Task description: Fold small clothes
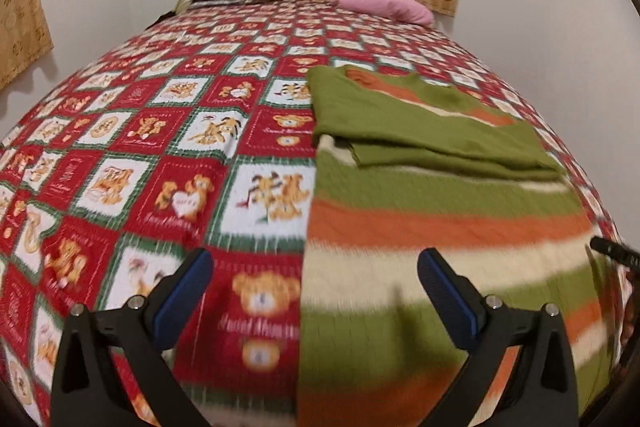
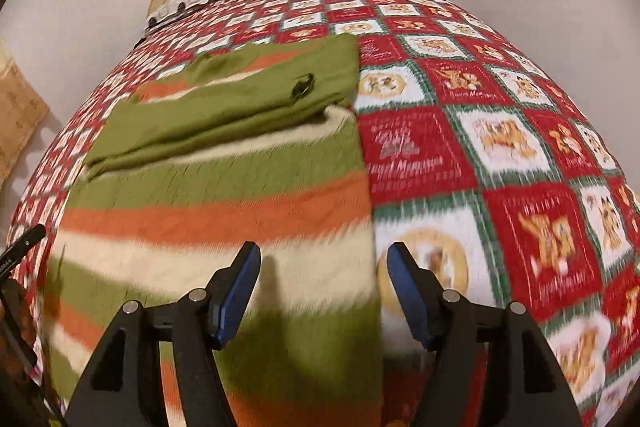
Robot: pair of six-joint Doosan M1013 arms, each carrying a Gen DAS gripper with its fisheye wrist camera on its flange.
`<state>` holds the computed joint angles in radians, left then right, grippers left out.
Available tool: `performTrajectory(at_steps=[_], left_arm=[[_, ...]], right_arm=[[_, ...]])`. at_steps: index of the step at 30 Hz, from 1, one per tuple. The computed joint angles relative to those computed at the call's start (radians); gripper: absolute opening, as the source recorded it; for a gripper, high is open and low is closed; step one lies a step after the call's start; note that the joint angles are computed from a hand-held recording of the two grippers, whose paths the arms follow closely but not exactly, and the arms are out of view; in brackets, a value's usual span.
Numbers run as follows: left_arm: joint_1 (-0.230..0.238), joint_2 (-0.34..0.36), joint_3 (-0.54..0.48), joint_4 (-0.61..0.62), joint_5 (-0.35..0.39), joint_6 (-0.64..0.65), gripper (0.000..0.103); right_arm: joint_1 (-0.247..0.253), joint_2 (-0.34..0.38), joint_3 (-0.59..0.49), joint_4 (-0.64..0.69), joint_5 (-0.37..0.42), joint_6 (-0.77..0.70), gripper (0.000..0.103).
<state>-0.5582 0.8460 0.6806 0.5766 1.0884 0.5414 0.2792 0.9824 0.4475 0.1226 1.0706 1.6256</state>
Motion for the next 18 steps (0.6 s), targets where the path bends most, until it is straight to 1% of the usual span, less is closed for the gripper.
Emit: performTrajectory(at_steps=[2, 7, 11, 15, 18], left_arm=[[-0.013, -0.029, 0.05, 0.017, -0.019, -0.002, 0.103], [-0.036, -0.074, 0.133, 0.032, -0.05, 0.004, 0.103], [-0.052, -0.092, 0.166, 0.026, -0.057, 0.026, 0.103], [-0.063, -0.12, 0.215, 0.014, -0.08, 0.008, 0.103], [-0.074, -0.143, 0.256, 0.035, -0.101, -0.018, 0.103]], right_arm=[[-0.001, -0.049, 0.092, 0.024, -0.043, -0.021, 0.066], [0.001, -0.13, 0.243, 0.044, -0.103, -0.065, 0.066], [0.001, -0.174, 0.326, 0.051, -0.137, -0.08, 0.066], [-0.001, -0.213, 0.397, 0.067, -0.154, -0.097, 0.067], [0.0, -0.246, 0.459, 0.08, -0.175, -0.117, 0.067]])
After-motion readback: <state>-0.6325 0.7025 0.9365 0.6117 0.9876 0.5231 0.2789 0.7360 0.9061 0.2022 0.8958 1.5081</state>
